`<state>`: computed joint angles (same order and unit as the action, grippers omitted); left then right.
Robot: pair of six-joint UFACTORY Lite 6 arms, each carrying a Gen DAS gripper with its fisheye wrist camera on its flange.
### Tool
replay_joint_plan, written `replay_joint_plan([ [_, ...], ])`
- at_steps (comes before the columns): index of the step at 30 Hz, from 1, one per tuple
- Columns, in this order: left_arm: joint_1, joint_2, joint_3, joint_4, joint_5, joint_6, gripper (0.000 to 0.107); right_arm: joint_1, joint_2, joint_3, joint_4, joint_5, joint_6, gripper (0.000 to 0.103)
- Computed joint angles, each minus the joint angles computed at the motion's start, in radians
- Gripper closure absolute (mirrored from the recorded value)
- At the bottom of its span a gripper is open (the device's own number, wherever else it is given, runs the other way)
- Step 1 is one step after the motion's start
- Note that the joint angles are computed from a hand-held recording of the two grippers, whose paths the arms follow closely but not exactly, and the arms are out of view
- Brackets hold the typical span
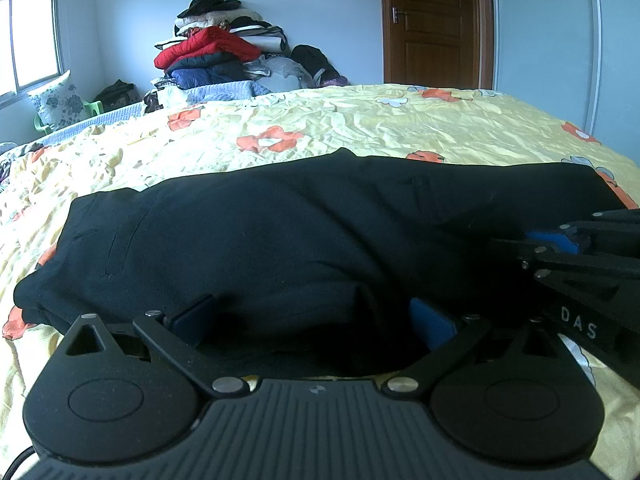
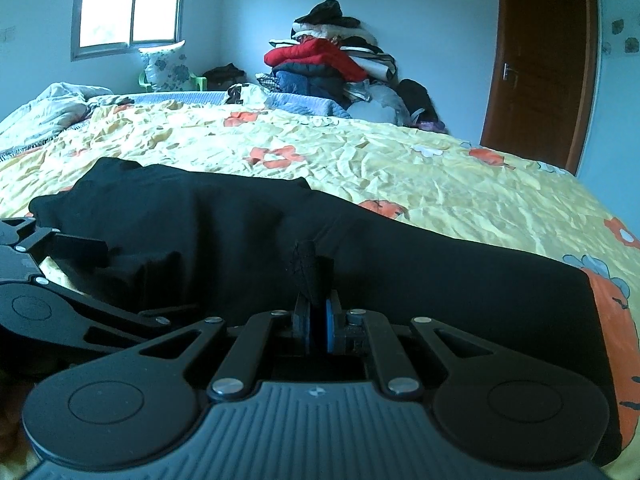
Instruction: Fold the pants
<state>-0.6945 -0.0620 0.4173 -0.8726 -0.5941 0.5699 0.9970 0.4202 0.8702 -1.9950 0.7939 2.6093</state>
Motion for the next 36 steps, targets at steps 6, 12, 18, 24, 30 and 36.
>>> replay_joint_plan([
  [6, 0.002, 0.001, 0.001, 0.004, 0.002, -0.004, 0.004, -0.008, 0.015, 0.023, 0.025, -0.029, -0.039, 0.095],
  [12, 0.0, 0.001, 0.0, 0.003, 0.002, -0.006, 0.004, -0.005, 0.03, 0.043, 0.055, -0.036, -0.077, 0.094],
  [18, 0.002, -0.002, -0.001, 0.004, 0.004, -0.004, 0.004, -0.005, 0.03, 0.041, 0.052, -0.034, -0.074, 0.094],
  [24, 0.003, 0.002, -0.002, 0.008, 0.001, -0.017, 0.004, 0.009, 0.036, 0.038, 0.039, 0.002, -0.077, 0.095],
  [30, -0.005, -0.007, -0.01, 0.001, -0.009, -0.03, 0.004, -0.015, 0.001, 0.025, 0.031, -0.07, -0.089, 0.092],
  [36, -0.027, -0.085, -0.055, -0.026, -0.04, -0.002, 0.004, -0.112, -0.293, -0.234, -0.396, -0.157, 0.32, 0.087],
])
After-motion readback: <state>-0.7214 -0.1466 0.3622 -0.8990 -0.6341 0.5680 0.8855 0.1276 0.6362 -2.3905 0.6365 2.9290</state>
